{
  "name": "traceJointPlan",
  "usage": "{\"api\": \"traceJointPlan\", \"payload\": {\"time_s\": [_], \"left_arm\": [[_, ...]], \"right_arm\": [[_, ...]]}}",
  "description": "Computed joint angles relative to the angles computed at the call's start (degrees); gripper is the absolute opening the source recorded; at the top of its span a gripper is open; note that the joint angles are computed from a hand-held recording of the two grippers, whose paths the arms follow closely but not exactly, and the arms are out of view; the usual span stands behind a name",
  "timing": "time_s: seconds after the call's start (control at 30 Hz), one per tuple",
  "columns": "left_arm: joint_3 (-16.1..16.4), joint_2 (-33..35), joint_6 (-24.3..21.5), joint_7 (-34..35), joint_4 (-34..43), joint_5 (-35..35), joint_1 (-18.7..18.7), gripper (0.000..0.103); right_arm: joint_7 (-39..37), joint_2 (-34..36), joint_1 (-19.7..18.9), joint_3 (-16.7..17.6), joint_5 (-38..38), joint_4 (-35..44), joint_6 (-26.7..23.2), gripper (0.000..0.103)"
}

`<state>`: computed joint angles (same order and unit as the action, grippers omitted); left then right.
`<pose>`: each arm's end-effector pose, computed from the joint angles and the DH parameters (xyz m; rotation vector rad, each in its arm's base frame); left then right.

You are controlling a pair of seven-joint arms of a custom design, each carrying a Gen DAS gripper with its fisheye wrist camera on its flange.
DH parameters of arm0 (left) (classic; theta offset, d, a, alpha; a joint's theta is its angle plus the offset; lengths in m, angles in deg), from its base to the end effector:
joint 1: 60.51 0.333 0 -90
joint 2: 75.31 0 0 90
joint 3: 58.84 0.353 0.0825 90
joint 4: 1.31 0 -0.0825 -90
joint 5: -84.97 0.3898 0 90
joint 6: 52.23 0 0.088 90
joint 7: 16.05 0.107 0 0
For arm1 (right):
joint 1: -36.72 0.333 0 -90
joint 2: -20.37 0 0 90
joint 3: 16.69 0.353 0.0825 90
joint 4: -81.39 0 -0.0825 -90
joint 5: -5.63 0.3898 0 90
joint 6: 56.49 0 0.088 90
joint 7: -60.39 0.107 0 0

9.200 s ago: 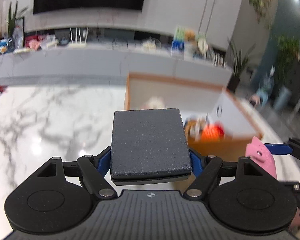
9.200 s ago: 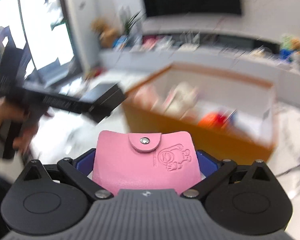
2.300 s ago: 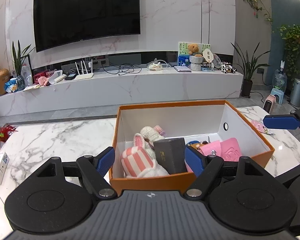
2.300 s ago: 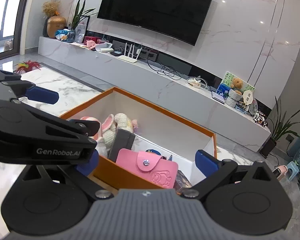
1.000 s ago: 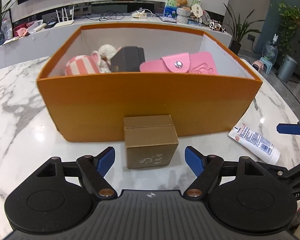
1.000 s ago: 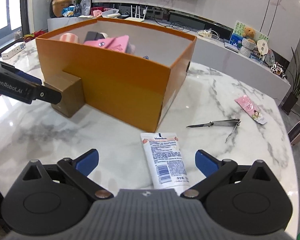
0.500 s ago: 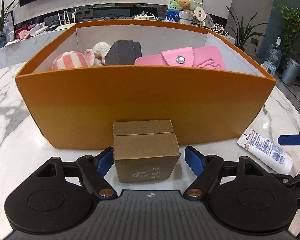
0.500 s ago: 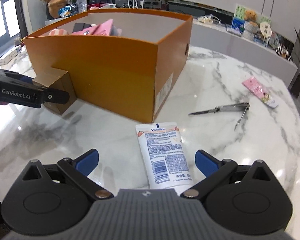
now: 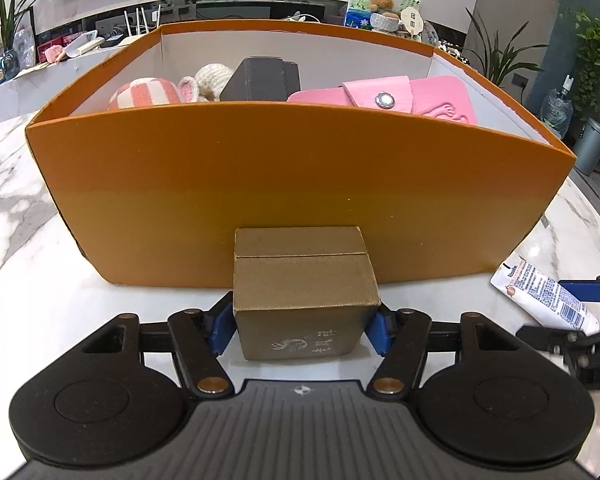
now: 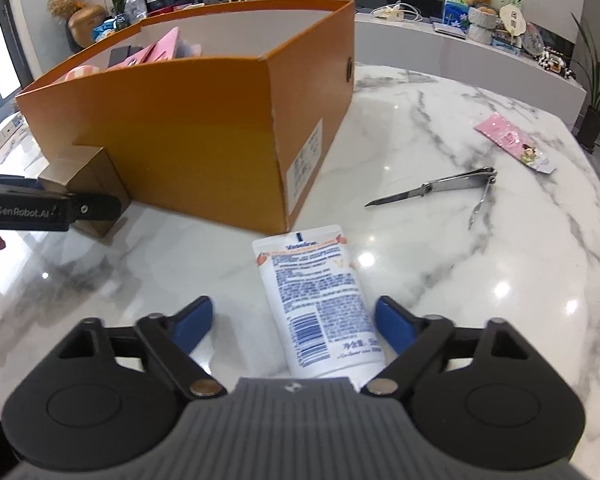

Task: Organize objects
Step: 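Grasp the brown cardboard box with the left tool while the right tool grasps the lotion tube, then lift the cardboard box and lotion tube and carry both over the orange box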

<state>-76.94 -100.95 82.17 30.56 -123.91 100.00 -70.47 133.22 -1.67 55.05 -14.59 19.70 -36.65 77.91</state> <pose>0.3933 -0.2431 0.6791 -1.9316 1.6975 -0.7368 0.4433 0.1731 0.7035 -2.1645 1.2158 -0.3934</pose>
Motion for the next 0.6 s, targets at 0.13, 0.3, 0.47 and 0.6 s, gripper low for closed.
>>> {"api": "traceJointPlan", "payload": {"time_s": [0.13,0.3,0.47,0.6], "left_arm": [[0.3,-0.4,0.2,0.2,-0.4,-0.5,-0.2,0.074],[1.0,-1.1,0.5,0.4,-0.9,-2.6,-0.6,0.073],[1.3,-1.7,-0.5,1.1,-0.8,-4.1,-0.8,0.073],[1.4,-2.4,-1.8,2.2,-0.3,-4.4,-0.8,0.073]], "right_arm": [[1.8,0.0,-0.9,0.4,-1.8,0.3,0.0,0.057],[2.3,0.0,-0.8,0.5,-2.0,1.0,-1.3,0.052],[2.4,-0.3,0.0,0.0,0.0,1.7,-3.2,0.05],[2.3,-0.9,0.6,0.3,0.9,2.4,-4.7,0.05]]}}
